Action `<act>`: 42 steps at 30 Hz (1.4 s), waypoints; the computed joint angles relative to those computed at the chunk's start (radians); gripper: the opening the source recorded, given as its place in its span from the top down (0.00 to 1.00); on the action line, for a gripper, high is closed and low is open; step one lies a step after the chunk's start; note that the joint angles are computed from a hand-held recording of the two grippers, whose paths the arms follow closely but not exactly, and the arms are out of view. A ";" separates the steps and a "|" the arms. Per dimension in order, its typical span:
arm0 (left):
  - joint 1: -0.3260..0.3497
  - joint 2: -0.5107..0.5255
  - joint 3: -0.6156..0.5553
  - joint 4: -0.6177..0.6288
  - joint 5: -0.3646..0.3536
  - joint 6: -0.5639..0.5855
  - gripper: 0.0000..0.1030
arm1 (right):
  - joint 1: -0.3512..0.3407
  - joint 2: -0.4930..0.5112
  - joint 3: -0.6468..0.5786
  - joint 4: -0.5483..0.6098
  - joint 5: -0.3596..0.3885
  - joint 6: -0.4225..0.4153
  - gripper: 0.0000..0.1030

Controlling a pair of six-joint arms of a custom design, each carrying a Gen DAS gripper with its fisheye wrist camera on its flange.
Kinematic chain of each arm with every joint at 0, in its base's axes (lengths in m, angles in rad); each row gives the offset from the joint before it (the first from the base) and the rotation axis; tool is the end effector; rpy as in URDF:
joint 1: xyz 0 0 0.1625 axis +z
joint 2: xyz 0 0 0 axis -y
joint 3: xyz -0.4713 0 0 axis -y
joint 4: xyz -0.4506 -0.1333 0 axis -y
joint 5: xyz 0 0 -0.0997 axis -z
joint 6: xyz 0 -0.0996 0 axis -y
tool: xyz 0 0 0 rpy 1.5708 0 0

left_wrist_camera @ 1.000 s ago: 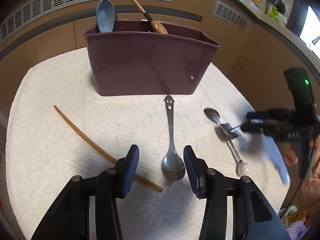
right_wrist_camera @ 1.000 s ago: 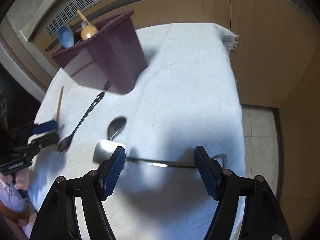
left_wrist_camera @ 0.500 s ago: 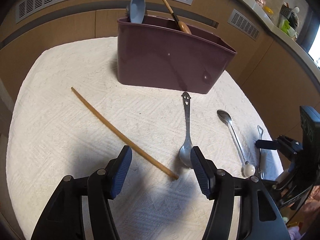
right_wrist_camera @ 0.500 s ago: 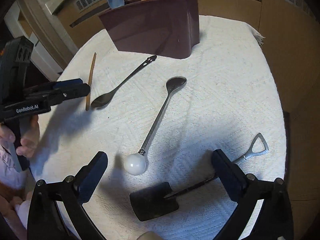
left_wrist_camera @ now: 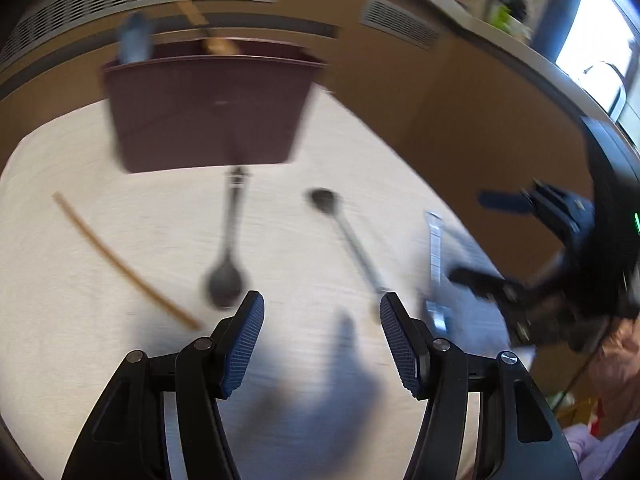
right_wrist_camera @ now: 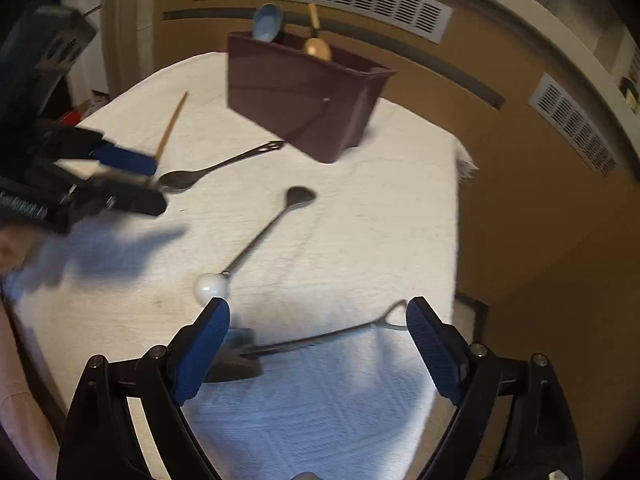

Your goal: Organize utensils

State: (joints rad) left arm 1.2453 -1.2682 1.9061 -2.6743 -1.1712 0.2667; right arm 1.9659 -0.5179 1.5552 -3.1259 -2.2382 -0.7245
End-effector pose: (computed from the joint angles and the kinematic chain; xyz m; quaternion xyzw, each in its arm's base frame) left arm -0.0393 -0.6545 0.3068 0.2345 0.9255 -0.2317 0.1864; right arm 0.3602 -0.6776 -0.0108 0.4139 -0.8185 0.1867 0.3520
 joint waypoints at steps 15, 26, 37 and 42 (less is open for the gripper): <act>-0.055 0.087 -0.030 0.030 0.133 -0.018 0.78 | -0.040 -0.093 0.108 -0.097 0.020 -0.102 0.31; -0.017 -0.027 0.012 -0.228 0.273 0.040 0.78 | -0.028 0.002 0.076 -0.089 0.088 -0.429 0.31; 0.026 -0.056 0.005 -0.263 0.244 0.003 0.78 | -0.034 0.097 -0.231 0.400 0.160 -0.069 0.32; 0.028 -0.060 0.024 -0.279 0.211 0.005 0.78 | -0.039 0.020 -0.129 0.334 0.152 0.265 0.32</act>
State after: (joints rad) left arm 1.2735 -1.3284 1.9305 -2.9537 -0.9601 0.2722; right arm 1.9268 -0.4978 1.4265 -2.7917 -2.0860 -0.4597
